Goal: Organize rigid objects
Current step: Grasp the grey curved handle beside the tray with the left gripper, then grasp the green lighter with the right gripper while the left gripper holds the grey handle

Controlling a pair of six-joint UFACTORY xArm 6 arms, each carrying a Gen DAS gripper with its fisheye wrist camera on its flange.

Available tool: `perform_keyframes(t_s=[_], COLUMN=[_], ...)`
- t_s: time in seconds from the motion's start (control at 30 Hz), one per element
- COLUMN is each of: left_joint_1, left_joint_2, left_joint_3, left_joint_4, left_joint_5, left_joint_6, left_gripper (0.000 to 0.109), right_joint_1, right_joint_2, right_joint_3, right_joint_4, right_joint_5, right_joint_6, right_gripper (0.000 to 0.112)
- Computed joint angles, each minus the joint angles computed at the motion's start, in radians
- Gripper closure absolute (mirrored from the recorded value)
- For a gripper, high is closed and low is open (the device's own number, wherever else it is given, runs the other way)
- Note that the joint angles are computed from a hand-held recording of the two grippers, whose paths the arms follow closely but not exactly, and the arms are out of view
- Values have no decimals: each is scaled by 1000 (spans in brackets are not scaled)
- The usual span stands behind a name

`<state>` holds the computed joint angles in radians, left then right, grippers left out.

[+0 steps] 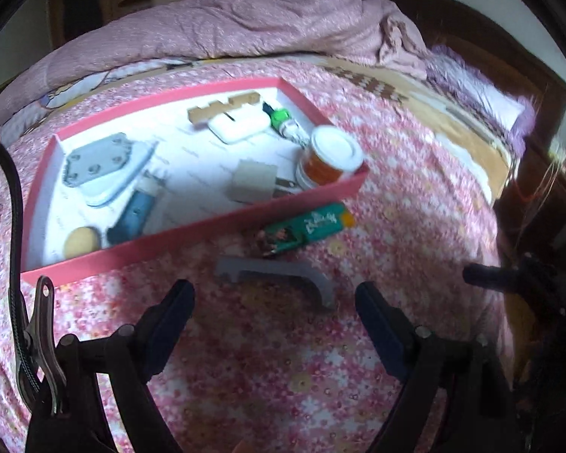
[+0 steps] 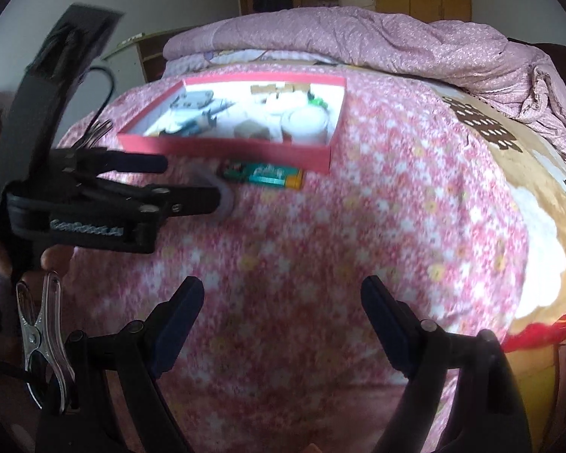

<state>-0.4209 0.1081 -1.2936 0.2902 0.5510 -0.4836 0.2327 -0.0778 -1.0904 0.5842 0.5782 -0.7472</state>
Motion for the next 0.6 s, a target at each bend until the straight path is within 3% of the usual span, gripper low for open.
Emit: perform_keyframes(t_s=[0.5,0.6], left_joint_1=[-20,-19], left_joint_2=[102,94], left_joint_3=[-84,-68], left_joint_4=[201,213], left_joint_5=[40,19], left_joint_6=[-124,-130], left_gripper=[18,24], right_joint_1=[4,9], right_joint_2=[24,23], right_joint_3=[9,16], right_joint_4=[3,1], right_joint_5=[14,-4], right_joint_6=[12,27], right_gripper=[25,25])
